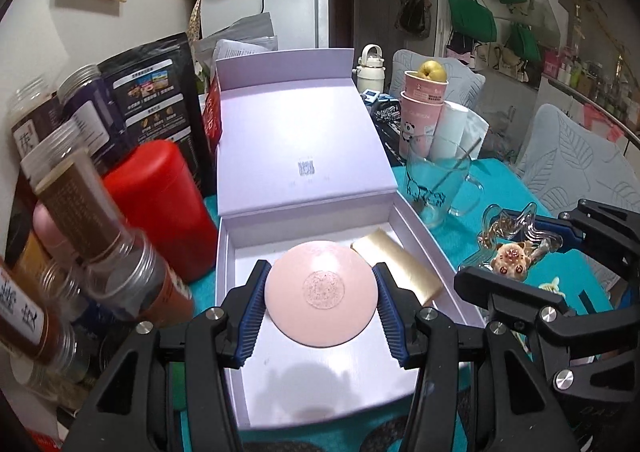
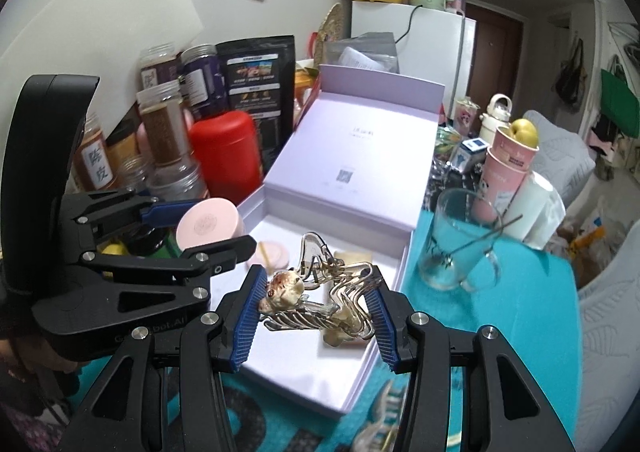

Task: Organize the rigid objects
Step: 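Carry the pink compact and brooch with both tools toward the lavender box, then lower the pink compact with the left tool while the right tool lowers the brooch, then open both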

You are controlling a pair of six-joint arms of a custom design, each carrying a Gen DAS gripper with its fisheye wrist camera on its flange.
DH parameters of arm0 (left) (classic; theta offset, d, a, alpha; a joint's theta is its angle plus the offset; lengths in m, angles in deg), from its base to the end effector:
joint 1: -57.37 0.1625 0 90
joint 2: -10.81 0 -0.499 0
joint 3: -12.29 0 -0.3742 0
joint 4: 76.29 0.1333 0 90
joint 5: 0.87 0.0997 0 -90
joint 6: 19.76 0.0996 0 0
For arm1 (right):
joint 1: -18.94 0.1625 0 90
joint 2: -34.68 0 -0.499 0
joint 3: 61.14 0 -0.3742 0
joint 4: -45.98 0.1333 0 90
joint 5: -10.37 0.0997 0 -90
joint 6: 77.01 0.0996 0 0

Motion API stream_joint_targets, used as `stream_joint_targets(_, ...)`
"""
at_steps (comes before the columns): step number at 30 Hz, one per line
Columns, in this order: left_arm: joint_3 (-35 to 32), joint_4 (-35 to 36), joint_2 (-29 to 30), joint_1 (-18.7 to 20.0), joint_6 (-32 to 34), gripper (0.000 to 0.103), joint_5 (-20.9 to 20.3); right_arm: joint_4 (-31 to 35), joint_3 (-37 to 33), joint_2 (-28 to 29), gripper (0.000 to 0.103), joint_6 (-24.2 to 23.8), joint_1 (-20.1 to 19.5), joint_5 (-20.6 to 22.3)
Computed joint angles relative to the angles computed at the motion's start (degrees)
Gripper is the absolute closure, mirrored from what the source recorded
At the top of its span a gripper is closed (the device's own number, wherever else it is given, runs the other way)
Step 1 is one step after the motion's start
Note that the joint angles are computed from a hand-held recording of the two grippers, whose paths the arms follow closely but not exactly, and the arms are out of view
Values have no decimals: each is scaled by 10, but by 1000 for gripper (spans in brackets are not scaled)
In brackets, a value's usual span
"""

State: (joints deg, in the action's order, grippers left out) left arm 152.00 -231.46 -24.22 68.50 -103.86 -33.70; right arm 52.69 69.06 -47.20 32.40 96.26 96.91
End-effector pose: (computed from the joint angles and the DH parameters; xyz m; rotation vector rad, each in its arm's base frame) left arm -0.3078 -0.2817 -0.0181 0.3192 2.1470 -1.0346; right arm 0.0712 -0.3180 0.2384 1.3281 -2.3474 0.6891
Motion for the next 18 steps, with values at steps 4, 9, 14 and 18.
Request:
stream_joint_targets(4,-8,-10,-4,19,26,52,22,-1,-19,17,54,9,14,6)
stream_joint_targets(9,-20,-19,-8,48,59,52,49,-3,-46,39,54,21,29,18)
stream_joint_targets(14,-25,-60,-1,75,101,52,56,-9,-68,66,54,33,39,28)
stream_joint_targets(18,-29,-85,12,98,122,52,49,-8,-83,86,54,39,42,31)
